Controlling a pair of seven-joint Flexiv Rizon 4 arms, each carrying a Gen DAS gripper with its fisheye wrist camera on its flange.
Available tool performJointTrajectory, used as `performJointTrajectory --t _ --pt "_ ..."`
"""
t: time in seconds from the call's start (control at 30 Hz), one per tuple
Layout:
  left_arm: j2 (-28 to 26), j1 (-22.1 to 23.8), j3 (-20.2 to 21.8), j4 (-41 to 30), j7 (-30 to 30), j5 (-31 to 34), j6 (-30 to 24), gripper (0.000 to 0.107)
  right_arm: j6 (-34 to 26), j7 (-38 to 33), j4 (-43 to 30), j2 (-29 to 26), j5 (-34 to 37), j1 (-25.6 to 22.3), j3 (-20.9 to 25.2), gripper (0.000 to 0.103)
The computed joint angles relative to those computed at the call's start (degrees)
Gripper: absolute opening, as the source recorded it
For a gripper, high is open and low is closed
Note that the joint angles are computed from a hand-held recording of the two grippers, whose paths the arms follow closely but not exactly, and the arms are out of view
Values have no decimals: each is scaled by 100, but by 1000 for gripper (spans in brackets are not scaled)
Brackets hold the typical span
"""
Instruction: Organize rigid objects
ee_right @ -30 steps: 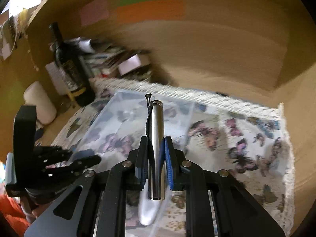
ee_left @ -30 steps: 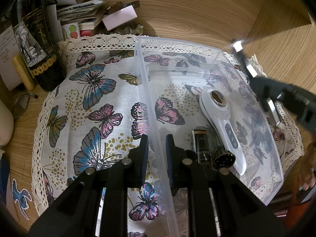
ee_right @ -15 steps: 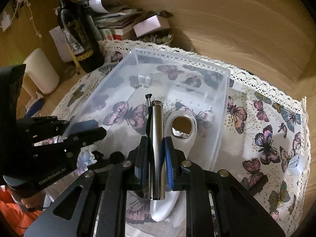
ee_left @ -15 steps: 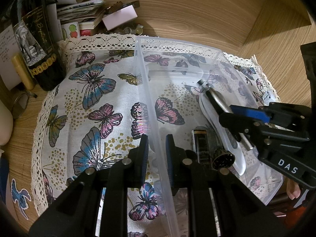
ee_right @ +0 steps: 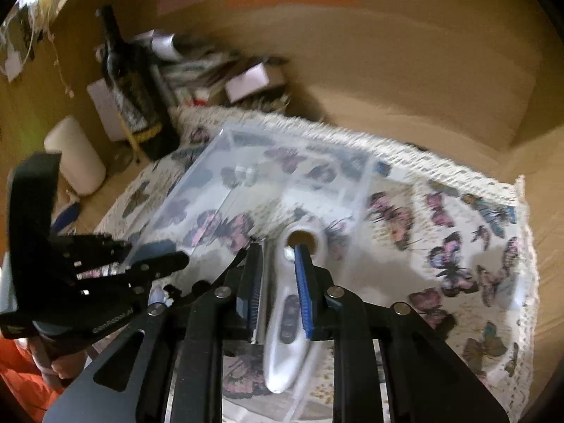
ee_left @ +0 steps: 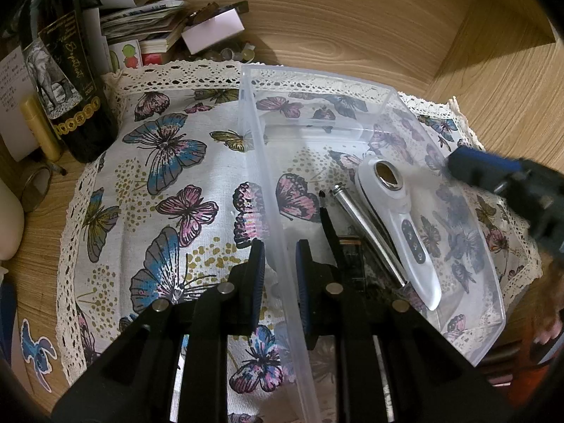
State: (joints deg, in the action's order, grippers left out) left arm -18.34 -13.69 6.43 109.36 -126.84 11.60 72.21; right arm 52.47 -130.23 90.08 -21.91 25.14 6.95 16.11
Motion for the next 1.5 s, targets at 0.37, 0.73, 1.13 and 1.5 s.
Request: performJointTrajectory --t 0.37,0.73,1.13,1.5 --pt "-4 18 -22 7 7 -16 19 16 1484 737 349 157 -260 -136 -359 39" --pt "-1 7 -12 15 20 -23 28 16 1431 2161 624 -372 -1629 -199 -701 41" --pt "-7 2 -9 13 18 -37 35 16 1320 2773 462 -916 -2255 -324 -665 30" --pt "-6 7 -14 16 19 -40 38 16 1499 2698 413 -853 -2158 -523 -352 30"
